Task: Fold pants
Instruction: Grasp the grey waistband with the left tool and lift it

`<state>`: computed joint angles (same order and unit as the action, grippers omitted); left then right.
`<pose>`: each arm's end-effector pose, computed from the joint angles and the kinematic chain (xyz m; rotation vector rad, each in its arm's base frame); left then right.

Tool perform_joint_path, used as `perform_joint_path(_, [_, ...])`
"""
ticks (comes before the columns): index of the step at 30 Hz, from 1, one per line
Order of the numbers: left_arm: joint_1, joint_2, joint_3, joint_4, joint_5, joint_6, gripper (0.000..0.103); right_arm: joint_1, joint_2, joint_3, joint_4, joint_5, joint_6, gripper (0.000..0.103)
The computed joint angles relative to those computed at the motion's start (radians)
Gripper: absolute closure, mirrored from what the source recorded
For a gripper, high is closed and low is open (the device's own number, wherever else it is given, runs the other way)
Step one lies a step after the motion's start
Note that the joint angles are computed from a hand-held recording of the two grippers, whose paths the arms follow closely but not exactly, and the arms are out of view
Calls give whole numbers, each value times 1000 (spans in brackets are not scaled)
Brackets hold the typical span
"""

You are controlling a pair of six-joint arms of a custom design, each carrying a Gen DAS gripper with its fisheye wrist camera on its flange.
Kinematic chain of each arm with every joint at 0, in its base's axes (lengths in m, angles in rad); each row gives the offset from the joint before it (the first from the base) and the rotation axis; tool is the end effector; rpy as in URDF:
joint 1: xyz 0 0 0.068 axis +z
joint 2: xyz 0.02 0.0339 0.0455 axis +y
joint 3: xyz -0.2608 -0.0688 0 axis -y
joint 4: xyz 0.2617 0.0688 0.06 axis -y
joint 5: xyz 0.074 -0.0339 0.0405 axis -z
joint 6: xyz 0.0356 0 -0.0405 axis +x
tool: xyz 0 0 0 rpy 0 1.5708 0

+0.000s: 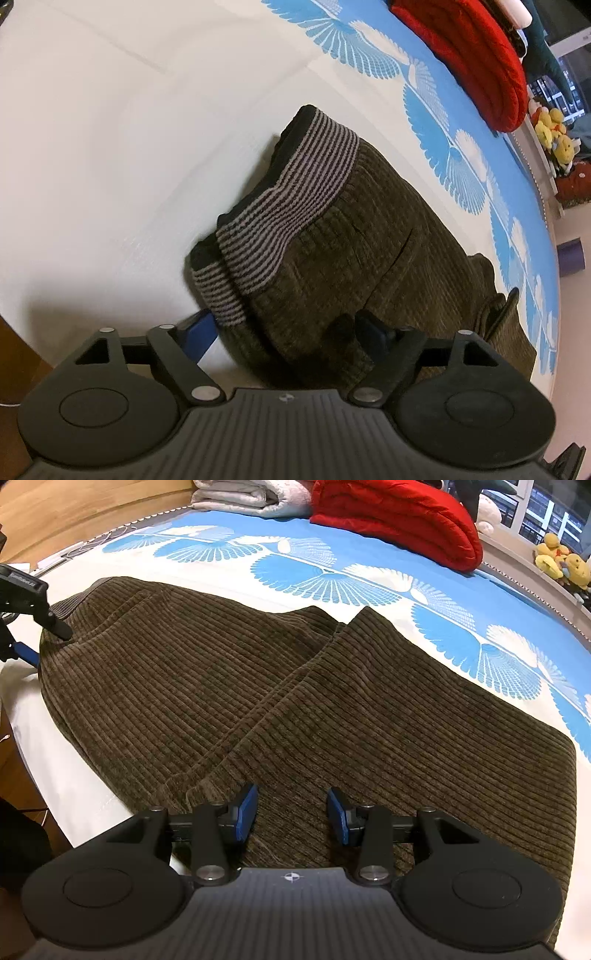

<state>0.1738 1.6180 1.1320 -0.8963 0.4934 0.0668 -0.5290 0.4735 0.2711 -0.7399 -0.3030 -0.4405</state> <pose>0.3097 0.0373 0.2013 -0.0838 2.8210 -0.6734 0.1088 -0.0513 0.1512 -0.0131 2.4533 -0.0401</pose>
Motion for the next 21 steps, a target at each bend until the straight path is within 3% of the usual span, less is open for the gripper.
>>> perform_joint_path(9, [-71, -41, -45, 80, -77, -96, 19, -11, -4, 0, -4, -9, -10, 59])
perform_joint_path(14, [-71, -67, -37, 65, -113, -123, 35, -1, -16, -3, -7, 0, -3, 59])
perform_joint_path(16, [-47, -97, -38, 74, -58, -137, 36, -4, -15, -3, -8, -3, -6, 59])
perform_joint_path(20, [38, -205, -89, 157, 221, -101, 32, 0, -17, -3, -9, 0, -1, 59])
perform_joint_path(21, [24, -200, -88, 161, 214, -56, 29, 1, -18, -3, -9, 0, 0, 59])
